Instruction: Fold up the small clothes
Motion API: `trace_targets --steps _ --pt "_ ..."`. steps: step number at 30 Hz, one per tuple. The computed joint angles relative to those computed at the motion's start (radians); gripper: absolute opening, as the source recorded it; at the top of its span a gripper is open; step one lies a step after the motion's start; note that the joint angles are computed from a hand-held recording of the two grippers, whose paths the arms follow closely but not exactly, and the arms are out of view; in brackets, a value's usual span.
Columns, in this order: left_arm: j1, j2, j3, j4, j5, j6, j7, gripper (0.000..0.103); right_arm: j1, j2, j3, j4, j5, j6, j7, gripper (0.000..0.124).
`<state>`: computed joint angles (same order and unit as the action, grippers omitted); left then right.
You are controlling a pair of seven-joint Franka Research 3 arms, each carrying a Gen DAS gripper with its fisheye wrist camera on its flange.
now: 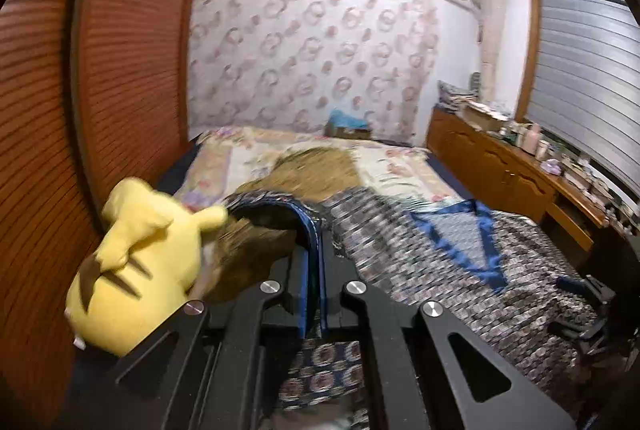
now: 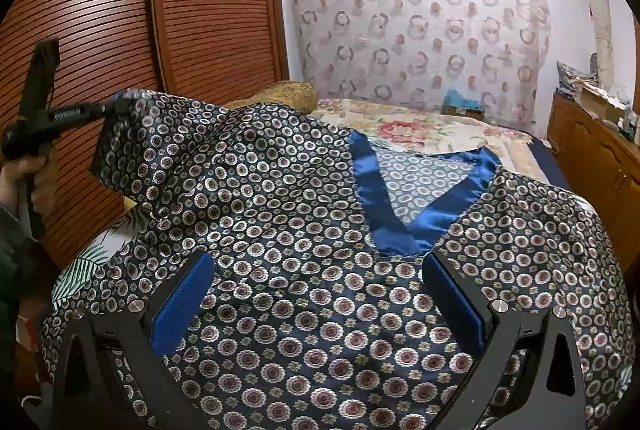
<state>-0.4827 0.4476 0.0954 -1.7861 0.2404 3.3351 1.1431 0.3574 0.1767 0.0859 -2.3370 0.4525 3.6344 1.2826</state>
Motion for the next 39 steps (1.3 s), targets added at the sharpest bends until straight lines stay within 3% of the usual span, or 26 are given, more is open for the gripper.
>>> trace_targets --steps 6,12,17,19,21,24,26,28,30,34,37,39 --pt "0.101 0.088 -0.185 0.186 0.083 -0.104 0.05 0.005 0.004 -0.017 -0.005 -0.019 0.028 0.016 -0.01 0.103" --pt "0.154 0.173 -0.328 0.336 0.113 -0.212 0.129 0.005 -0.004 -0.035 -0.007 -0.04 0.037 0.016 -0.012 0.103" --pt "0.126 0.188 -0.311 0.368 0.116 -0.243 0.149 0.009 -0.009 -0.045 -0.007 -0.048 0.045 0.015 -0.013 0.103" --pt "0.144 0.187 -0.34 0.359 0.109 -0.236 0.171 0.03 -0.007 -0.044 -0.007 -0.046 0.056 0.016 -0.018 0.103" --pt "0.156 0.182 -0.355 0.341 0.099 -0.217 0.182 0.042 -0.007 -0.046 -0.007 -0.048 0.06 0.016 -0.02 0.103" --pt "0.154 0.158 -0.339 0.302 0.093 -0.193 0.172 0.043 -0.003 -0.042 -0.007 -0.042 0.073 0.017 -0.028 0.103" --pt "0.128 0.146 -0.3 0.284 0.098 -0.184 0.146 0.045 -0.009 -0.043 -0.007 -0.045 0.061 0.017 -0.022 0.103" --pt "0.099 0.136 -0.261 0.263 0.106 -0.17 0.115 0.061 -0.005 -0.042 -0.01 -0.043 0.074 0.015 -0.036 0.103" --pt "0.108 0.129 -0.265 0.234 0.11 -0.149 0.103 0.076 -0.001 -0.041 -0.013 -0.038 0.094 0.014 -0.052 0.103" --pt "0.14 0.138 -0.303 0.212 0.107 -0.165 0.101 0.078 -0.001 -0.051 -0.018 -0.047 0.117 0.02 -0.081 0.103" --pt "0.097 0.159 -0.258 0.228 0.108 -0.207 0.065 0.078 0.005 -0.065 -0.023 -0.056 0.166 0.022 -0.131 0.103" --pt "0.119 0.179 -0.295 0.243 0.102 -0.239 0.075 0.078 0.005 -0.076 -0.028 -0.064 0.21 0.023 -0.171 0.103"
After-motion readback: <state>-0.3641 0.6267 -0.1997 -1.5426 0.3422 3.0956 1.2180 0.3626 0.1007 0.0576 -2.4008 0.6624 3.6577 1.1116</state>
